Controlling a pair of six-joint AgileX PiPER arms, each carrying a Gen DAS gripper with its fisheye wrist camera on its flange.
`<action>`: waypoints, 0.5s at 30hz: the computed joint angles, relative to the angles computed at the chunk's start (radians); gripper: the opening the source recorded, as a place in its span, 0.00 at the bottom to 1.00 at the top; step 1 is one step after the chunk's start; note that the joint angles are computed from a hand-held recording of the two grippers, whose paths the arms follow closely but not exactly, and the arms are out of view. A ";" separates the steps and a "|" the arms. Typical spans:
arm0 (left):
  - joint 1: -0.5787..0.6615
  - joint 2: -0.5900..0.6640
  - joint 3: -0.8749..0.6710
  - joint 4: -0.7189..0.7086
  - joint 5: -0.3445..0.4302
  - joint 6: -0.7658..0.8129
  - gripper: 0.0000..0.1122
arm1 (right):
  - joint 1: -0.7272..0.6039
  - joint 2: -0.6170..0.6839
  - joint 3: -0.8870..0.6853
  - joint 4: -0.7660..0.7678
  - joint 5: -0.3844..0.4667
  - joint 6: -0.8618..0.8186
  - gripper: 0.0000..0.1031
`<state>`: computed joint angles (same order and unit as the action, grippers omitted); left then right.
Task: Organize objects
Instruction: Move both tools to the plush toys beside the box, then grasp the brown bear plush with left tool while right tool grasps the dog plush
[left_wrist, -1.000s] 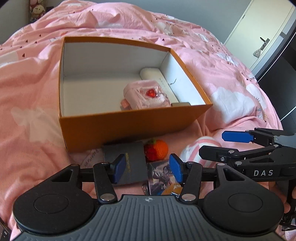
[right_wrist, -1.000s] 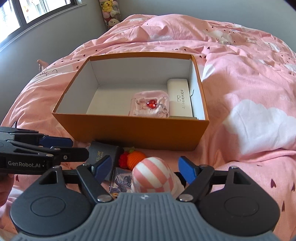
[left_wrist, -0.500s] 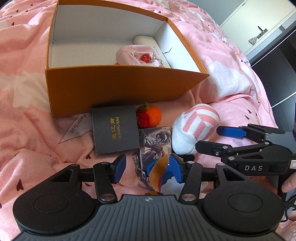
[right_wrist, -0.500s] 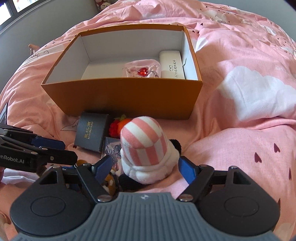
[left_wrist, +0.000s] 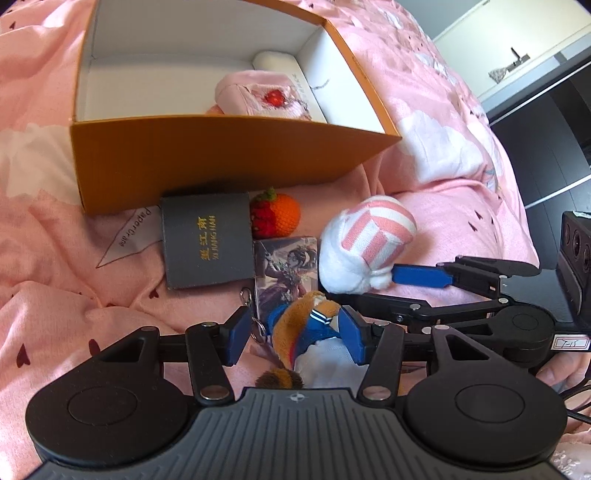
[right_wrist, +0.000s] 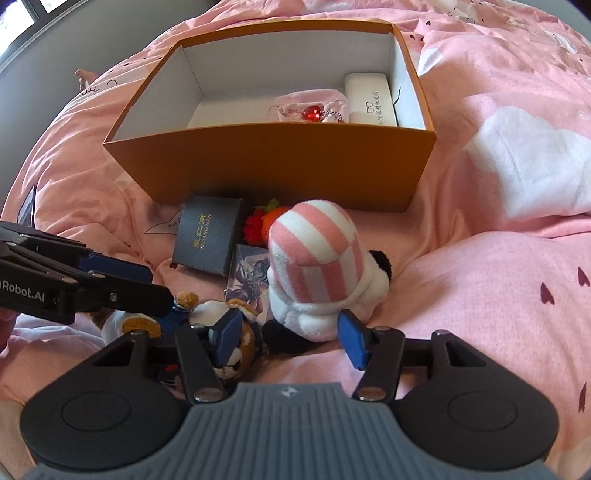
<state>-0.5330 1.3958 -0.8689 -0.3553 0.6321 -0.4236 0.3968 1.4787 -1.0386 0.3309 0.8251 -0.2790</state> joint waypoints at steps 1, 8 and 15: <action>0.012 0.018 -0.018 -0.019 0.024 0.028 0.55 | 0.007 -0.001 0.003 -0.013 -0.005 0.010 0.58; 0.120 0.203 -0.191 -0.171 0.251 0.261 0.55 | 0.026 -0.015 0.012 -0.091 -0.040 0.046 0.58; 0.131 0.376 -0.362 -0.216 0.441 0.333 0.54 | 0.009 0.000 -0.050 -0.096 -0.030 -0.006 0.59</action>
<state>-0.4017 1.7717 -1.2312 -0.5715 1.0728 -0.0910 0.4056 1.4783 -1.0887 0.2346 0.7950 -0.2852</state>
